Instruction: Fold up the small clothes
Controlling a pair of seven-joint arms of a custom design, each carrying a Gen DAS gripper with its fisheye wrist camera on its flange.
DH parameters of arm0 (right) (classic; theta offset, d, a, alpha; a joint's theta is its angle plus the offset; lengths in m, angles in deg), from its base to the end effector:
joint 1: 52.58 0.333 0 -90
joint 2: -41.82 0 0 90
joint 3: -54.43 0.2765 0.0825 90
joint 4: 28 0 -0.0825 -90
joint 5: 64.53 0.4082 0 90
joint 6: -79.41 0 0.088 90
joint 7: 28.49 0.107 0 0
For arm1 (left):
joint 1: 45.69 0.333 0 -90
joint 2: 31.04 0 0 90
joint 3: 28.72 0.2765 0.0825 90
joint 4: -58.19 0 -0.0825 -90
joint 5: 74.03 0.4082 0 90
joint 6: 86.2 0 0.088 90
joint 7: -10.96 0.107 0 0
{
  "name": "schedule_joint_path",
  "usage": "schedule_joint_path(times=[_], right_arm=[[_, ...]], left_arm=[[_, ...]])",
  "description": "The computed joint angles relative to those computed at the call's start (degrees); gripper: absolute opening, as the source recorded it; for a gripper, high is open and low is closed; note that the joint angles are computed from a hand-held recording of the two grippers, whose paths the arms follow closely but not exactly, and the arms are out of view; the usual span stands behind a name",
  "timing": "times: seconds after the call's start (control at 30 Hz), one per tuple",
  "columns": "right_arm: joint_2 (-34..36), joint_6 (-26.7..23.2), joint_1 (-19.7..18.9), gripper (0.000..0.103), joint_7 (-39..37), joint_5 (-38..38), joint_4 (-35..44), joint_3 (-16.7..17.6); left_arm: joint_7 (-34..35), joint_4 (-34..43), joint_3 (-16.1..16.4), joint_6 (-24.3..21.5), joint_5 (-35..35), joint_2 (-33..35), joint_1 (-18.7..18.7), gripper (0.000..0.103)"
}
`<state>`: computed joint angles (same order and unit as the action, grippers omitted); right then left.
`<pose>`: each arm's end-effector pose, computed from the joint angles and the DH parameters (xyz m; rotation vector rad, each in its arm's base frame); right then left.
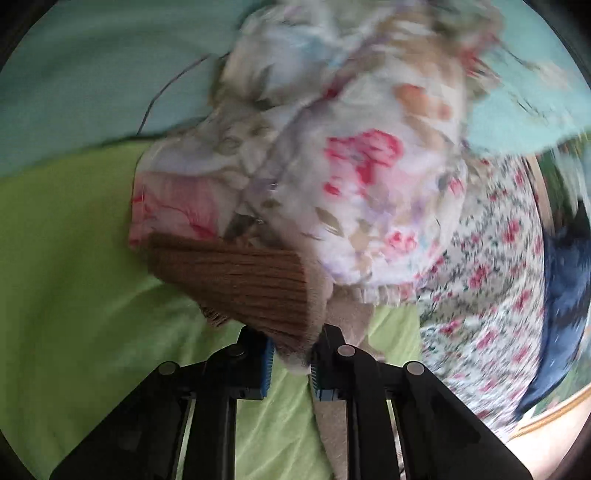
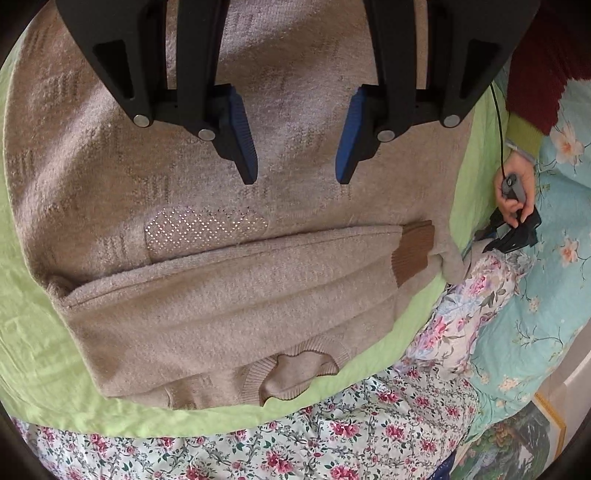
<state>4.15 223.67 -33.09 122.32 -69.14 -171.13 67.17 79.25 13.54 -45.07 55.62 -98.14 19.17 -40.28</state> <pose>0.3769 0.2472 0.5373 -1.3141 2.0896 -0.2500 0.8140 -0.0365 0.4976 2.3900 -1.2487 1.4598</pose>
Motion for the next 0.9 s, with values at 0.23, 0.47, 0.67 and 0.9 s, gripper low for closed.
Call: schedule_joint_path(times=[0.23,0.47,0.67,0.9], right_arm=[[-3.3,0.8,-0.1,0.045,1.7,-0.3,-2.2,0.6],[-9.8,-0.7,-0.3,0.045,4.7,-0.5,-6.1,1.5],[-16.6,-3.1,-0.6,0.045,7.1,-0.7,-10.1,1.8],[-23.7,-6.5,-1.5,0.045,9.3,-1.2,-13.8,1.9]], left_arm=[[15.5,-17.7,-2.7,5.8,-2.3,-15.1,0.5,0.014],[30.0,-15.7,-5.8,0.7,-6.1,-18.2,-5.8,0.014],[34.3,-11.3,-5.6,-6.1,-3.2,-15.9,-15.8,0.014],[34.3,-2.2,-3.9,-13.6,5.3,-7.8,-28.0,0.015]])
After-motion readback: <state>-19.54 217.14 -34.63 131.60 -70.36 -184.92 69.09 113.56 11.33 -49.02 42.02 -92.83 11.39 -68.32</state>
